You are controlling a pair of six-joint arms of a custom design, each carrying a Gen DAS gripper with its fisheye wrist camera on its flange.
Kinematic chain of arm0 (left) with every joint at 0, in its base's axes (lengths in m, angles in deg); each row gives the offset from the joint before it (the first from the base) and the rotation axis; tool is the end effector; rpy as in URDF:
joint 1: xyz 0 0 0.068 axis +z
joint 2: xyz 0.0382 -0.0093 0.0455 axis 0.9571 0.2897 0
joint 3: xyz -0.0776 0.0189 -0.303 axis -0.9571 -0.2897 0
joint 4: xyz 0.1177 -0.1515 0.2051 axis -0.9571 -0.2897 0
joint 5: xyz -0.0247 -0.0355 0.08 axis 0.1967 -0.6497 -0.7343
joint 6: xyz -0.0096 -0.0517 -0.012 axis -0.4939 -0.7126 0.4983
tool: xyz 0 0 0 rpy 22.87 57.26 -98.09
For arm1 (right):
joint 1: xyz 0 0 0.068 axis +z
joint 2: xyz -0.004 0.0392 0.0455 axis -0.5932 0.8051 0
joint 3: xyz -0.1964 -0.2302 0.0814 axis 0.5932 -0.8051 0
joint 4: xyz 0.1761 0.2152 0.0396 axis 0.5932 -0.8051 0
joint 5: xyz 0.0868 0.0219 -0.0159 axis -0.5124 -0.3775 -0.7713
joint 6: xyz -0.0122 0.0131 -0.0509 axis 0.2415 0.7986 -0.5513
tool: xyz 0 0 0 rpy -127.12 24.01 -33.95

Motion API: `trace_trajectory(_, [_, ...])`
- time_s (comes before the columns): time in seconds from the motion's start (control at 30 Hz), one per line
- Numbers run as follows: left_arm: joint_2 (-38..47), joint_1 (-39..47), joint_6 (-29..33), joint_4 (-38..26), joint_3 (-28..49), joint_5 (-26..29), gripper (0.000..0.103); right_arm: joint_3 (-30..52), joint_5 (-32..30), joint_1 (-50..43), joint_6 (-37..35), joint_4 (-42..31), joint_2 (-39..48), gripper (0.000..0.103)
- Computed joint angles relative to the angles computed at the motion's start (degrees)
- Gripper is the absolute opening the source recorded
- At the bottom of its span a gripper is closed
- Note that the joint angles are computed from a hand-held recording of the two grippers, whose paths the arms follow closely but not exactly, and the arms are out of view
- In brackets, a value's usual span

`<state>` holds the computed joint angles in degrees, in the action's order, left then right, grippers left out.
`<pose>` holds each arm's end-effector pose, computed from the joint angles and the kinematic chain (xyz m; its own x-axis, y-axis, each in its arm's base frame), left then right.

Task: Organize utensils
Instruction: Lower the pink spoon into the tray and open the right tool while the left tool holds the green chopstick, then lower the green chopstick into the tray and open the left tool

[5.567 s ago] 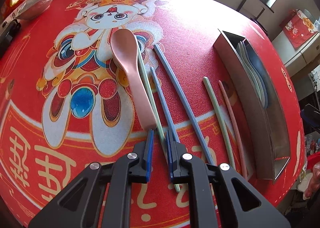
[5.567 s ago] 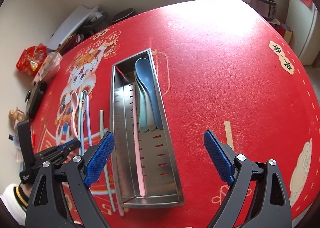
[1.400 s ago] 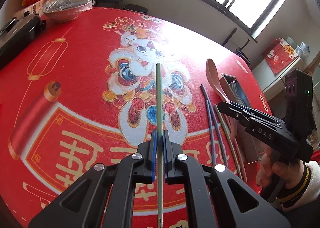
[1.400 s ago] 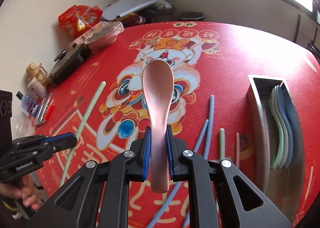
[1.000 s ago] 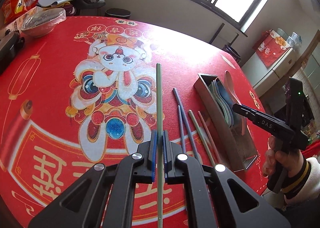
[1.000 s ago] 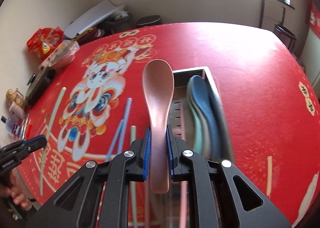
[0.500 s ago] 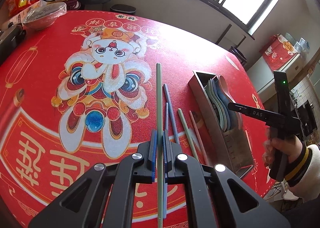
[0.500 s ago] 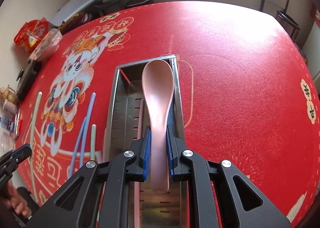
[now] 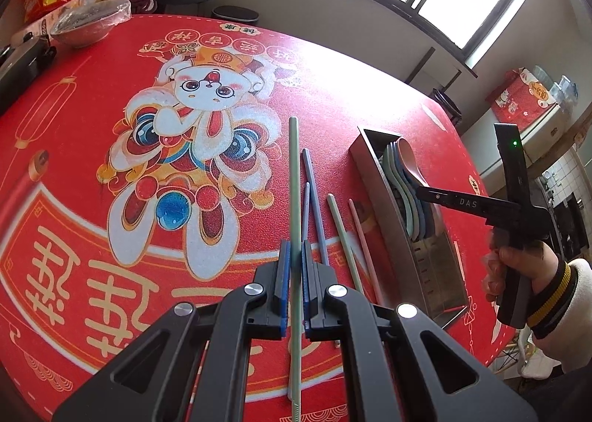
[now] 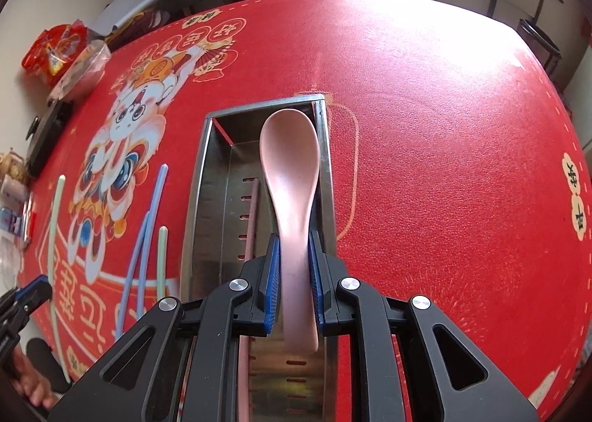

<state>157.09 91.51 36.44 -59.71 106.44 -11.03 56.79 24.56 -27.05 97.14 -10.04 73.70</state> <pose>0.2444 0.0613 0.3035 -0.8573 -0.0024 -0.5148 0.2027 0.9177 -0.3418 0.3235 0.0566 0.2783 -0.9260 0.0906 -0.3665 0.0250 0.9833 0.1800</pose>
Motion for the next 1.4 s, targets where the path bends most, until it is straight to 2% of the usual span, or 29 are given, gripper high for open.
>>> trace_trajectory(0.47, [-0.70, -0.12, 1.20, -1.44, 0.54, 0.15, 0.005, -0.13, 0.85, -0.04, 1.72, 0.22, -0.36, 0.016])
trace_trajectory(0.7, [-0.68, 0.57, 1.82, -2.01, 0.79, 0.42, 0.005, 0.40, 3.69, 1.08, 1.25, 0.26, -1.18, 0.019])
trace_trajectory(0.8, [-0.84, 0.39, 2.02, -2.13, 0.84, 0.35, 0.005, 0.46, 3.30, 1.33, 0.89, 0.58, -1.24, 0.027])
trace_trajectory(0.83, [-0.90, 0.32, 2.03, -2.15, 0.83, 0.33, 0.005, 0.43, 3.42, 1.58, 0.66, 0.61, -1.27, 0.034])
trace_trajectory(0.87, [-0.98, 0.20, 1.96, -2.15, 0.81, 0.28, 0.005, 0.42, 3.64, 1.92, 0.39, 0.64, -1.31, 0.046])
trace_trajectory(0.9, [-1.03, 0.15, 1.94, -2.15, 0.77, 0.23, 0.005, 0.33, 4.04, 2.25, 0.07, 0.78, -1.44, 0.050])
trace_trajectory(1.1, [-1.36, 0.61, 2.09, -2.47, 0.40, 0.13, 0.005, -0.28, 9.03, 2.63, -0.20, 1.17, -1.85, 0.051])
trace_trajectory(1.23, [-1.49, 0.70, 1.72, -2.82, 0.53, 0.37, 0.005, -0.81, 8.60, 1.22, 0.26, 1.28, -2.96, 0.057])
trace_trajectory(1.4, [-1.79, -2.60, -0.82, -3.18, 1.56, 0.58, 0.005, -2.96, 5.08, -0.46, 0.42, 1.26, -6.84, 0.066])
